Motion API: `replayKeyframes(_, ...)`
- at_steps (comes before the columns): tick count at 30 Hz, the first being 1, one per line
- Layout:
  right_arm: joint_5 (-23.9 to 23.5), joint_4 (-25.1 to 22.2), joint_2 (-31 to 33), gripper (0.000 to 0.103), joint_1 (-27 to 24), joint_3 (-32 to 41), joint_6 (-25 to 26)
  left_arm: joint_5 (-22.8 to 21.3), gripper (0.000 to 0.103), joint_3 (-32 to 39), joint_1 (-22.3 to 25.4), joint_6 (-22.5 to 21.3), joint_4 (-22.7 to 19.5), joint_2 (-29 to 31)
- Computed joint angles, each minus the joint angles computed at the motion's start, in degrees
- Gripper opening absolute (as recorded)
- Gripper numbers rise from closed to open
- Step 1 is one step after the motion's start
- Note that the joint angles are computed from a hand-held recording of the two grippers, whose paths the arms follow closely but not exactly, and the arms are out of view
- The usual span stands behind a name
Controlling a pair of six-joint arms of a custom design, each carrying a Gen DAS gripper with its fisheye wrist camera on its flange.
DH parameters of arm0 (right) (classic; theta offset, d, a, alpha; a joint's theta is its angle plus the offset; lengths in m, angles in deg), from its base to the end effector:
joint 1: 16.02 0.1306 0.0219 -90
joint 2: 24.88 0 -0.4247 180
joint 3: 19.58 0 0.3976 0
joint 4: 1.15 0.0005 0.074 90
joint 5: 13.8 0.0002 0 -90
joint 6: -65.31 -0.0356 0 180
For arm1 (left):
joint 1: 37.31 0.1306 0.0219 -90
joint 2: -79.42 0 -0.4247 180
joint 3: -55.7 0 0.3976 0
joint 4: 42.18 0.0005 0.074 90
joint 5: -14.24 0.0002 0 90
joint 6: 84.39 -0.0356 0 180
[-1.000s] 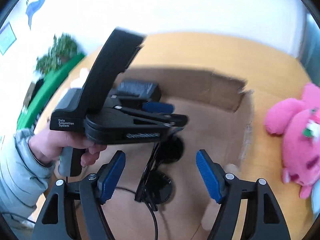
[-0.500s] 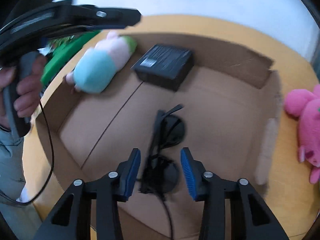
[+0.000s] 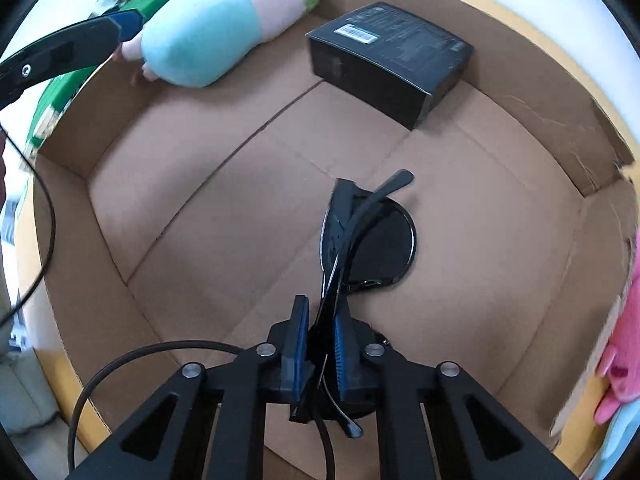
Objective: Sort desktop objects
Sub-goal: 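Open the right gripper to release the sunglasses on the box floor, then move both grippers up and out of the cardboard box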
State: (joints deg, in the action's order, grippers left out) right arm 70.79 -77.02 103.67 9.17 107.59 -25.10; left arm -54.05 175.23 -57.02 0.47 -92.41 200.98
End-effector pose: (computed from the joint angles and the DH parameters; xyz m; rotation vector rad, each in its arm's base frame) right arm 0.6395 0.3039 0.3464 -0.6456 2.8666 0.2081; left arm 0.6609 -0.2513 0.3936 0.6913 2.3832 -0.5783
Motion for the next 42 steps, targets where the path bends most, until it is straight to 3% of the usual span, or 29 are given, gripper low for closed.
replayKeyframes(8, -5.4, 3.5, -1.3, 0.008, -0.3, -2.7, 7.1, 3.4, 0.035, 10.5, -0.4, -2.7, -11.9, 8.8)
replayKeyframes(12, -4.2, 2.2, -1.4, 0.008, -0.4, -2.4, 13.1, 4.4, 0.035, 14.2, -0.7, -3.4, -15.9, 11.8)
replayKeyframes(14, -3.2, 2.4, -1.7, 0.009, -0.5, -2.7, 15.2, 4.6, 0.035, 13.6, -0.6, -3.0, -15.1, 11.4)
replayKeyframes(17, -0.8, 3.8, -2.9, 0.014, -0.6, -4.2, 15.5, 1.4, 0.035, 9.3, -0.6, -3.6, -11.2, 8.1)
replayKeyframes(19, 0.2, 6.4, -4.8, 0.038, -0.8, -6.4, 13.1, 0.0, 0.035, 4.8, -0.5, -4.3, -7.5, 4.6)
replayKeyframes(20, 0.8, 8.3, -6.3, 0.055, -0.8, -8.0, 11.8, -0.2, 0.035, 2.0, -0.2, -4.3, -5.1, 2.3)
replayKeyframes(21, 1.0, 11.8, -8.9, 0.062, -0.9, -10.9, 9.8, -0.2, 0.035, -1.0, 0.1, -4.0, -2.7, -0.1)
replayKeyframes(23, 0.3, 19.0, -14.9, 0.064, -0.9, -17.0, 5.8, -0.4, 0.037, -6.7, 0.9, -3.2, 1.7, -4.8)
replayKeyframes(26, 2.2, 30.3, -25.1, 0.077, 0.4, -27.0, 0.5, -0.2, 0.054, -14.5, 2.7, -0.9, 7.5, -11.4)
replayKeyframes(30, 7.0, 39.6, -30.5, 0.096, 4.8, -31.1, -1.1, -2.9, 0.056, -22.8, 5.0, 1.0, 11.8, -18.5)
replayKeyframes(33, 7.8, 40.7, -30.4, 0.101, 8.5, -30.4, 1.3, -4.0, 0.056, -26.2, 6.4, 2.2, 10.6, -21.4)
replayKeyframes(36, 6.3, 38.8, -27.8, 0.101, 11.9, -28.8, -0.1, -3.1, 0.056, -29.7, 7.8, 3.1, 9.0, -22.9)
replayKeyframes(42, -6.6, 34.9, -21.6, 0.098, 14.2, -25.6, -9.6, 2.1, 0.055, -34.0, 9.2, 5.5, 6.4, -19.8)
